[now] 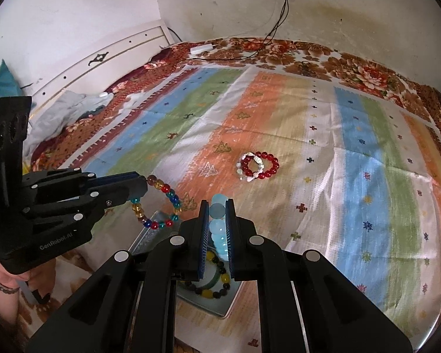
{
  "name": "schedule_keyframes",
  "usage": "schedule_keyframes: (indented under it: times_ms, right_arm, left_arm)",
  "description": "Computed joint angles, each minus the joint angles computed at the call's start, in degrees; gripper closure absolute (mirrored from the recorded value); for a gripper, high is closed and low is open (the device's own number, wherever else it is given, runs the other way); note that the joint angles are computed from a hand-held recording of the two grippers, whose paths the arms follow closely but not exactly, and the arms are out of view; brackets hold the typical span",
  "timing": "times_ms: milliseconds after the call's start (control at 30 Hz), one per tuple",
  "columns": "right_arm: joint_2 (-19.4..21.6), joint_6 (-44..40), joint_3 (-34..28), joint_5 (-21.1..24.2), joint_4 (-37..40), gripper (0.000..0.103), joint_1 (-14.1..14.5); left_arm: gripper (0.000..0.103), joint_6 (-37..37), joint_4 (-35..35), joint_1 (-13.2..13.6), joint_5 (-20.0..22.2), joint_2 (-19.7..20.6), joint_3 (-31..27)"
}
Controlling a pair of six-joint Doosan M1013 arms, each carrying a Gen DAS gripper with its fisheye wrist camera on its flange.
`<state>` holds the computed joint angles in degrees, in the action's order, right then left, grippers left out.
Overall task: Organize jewelry
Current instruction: 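Lift and carry both bracelets over the tin box with both tools, then open the left tool over the box while the right tool releases the light blue bracelet, then move both open tools from the box to the red and white bracelets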
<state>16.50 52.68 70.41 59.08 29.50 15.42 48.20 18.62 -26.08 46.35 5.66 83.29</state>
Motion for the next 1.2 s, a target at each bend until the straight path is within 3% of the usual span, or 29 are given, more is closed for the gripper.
schedule_keyframes:
  times_ms: [667,733,767,867,1033,1100,1200]
  right_arm:
    - [-2.6,-3.3,4.2,2.0,0.4,0.091,-0.3]
    - [-3.2,-3.9,4.9,0.0,-0.5,0.091,0.0]
    - [-3.5,-4.3,5.3,-1.4,-1.0,0.088,0.2]
    - [-3.9,-4.5,5.6,-3.0,0.1,0.067,-0.1]
    - [-3.6,-3.6,5.3,-3.6,-0.7,0.066,-0.4]
    - [-3.5,-3.0,5.3,-3.9,-1.3,0.057,-0.3]
    - [-3.2,-1.6,5.0,-4.3,-2.5,0.055,-0.2]
  left_arm:
    - [0.093,-1.8,3.5,-3.1,2.9,-0.5,1.2]
    - [0.085,-3.0,5.8,-3.7,4.0,-0.4,1.0]
    - [0.078,-3.4,6.8,-3.8,4.5,-0.3,0.9]
    - [0.074,-4.7,8.1,-3.9,4.9,-0.4,0.9]
    - [0.063,-6.2,9.2,-3.3,6.4,-0.3,0.9]
    - [0.057,-6.4,9.0,-3.0,6.5,-0.3,0.9]
    - [0.054,-7.3,10.0,-2.8,6.6,-0.1,0.7]
